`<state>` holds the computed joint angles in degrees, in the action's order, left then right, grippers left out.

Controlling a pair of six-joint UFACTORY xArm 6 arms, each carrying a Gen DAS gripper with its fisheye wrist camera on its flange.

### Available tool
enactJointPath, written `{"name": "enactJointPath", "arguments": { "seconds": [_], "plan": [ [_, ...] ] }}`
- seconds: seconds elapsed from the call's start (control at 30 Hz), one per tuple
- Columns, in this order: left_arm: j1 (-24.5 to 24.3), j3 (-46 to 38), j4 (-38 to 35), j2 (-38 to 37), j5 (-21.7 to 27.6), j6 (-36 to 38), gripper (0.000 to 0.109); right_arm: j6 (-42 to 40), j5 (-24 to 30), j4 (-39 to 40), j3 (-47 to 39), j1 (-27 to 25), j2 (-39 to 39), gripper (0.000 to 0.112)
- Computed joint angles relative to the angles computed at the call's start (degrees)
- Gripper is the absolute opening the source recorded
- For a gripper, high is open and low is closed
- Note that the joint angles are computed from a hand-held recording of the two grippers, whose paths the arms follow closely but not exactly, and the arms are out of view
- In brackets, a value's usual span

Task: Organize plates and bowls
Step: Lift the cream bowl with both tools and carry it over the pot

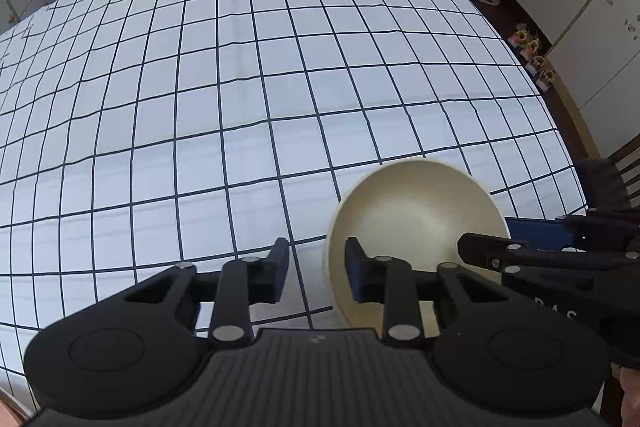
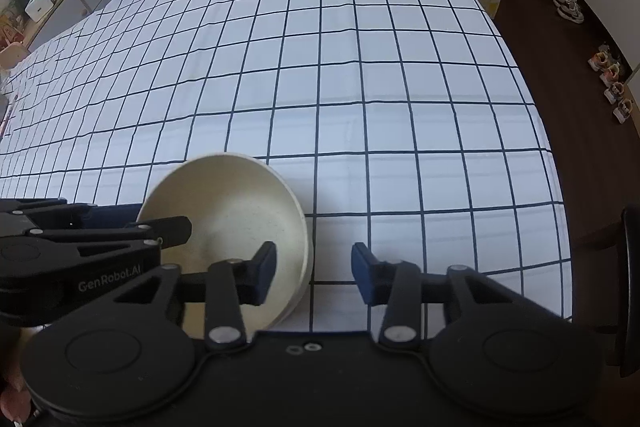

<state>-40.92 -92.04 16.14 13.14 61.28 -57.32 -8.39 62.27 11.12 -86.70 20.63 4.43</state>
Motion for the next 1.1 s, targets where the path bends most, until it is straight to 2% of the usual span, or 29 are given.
{"name": "enactJointPath", "arguments": {
  "seconds": [0.07,0.13,0.3,0.77,1.1],
  "plan": [
    [0.1,-0.3,-0.2,0.1,-0.4,0.3,0.015,-0.3,0.0,0.0,-0.1,0.2,0.1,0.027],
    [0.0,-1.0,-0.4,0.5,-0.1,1.1,0.011,-0.5,0.2,-0.3,-0.3,0.4,0.2,0.019],
    [0.0,-1.2,-0.8,0.8,-0.5,1.2,0.005,0.3,0.3,-1.5,-0.2,1.0,0.3,0.007],
    [-1.9,1.6,1.6,-3.3,-0.5,0.1,0.002,5.2,0.2,-4.5,1.5,2.1,-3.0,0.005],
    [-5.4,4.4,3.6,-10.8,4.3,-1.8,0.002,8.0,1.6,-5.7,4.0,3.9,-9.9,0.005]
  ]
}}
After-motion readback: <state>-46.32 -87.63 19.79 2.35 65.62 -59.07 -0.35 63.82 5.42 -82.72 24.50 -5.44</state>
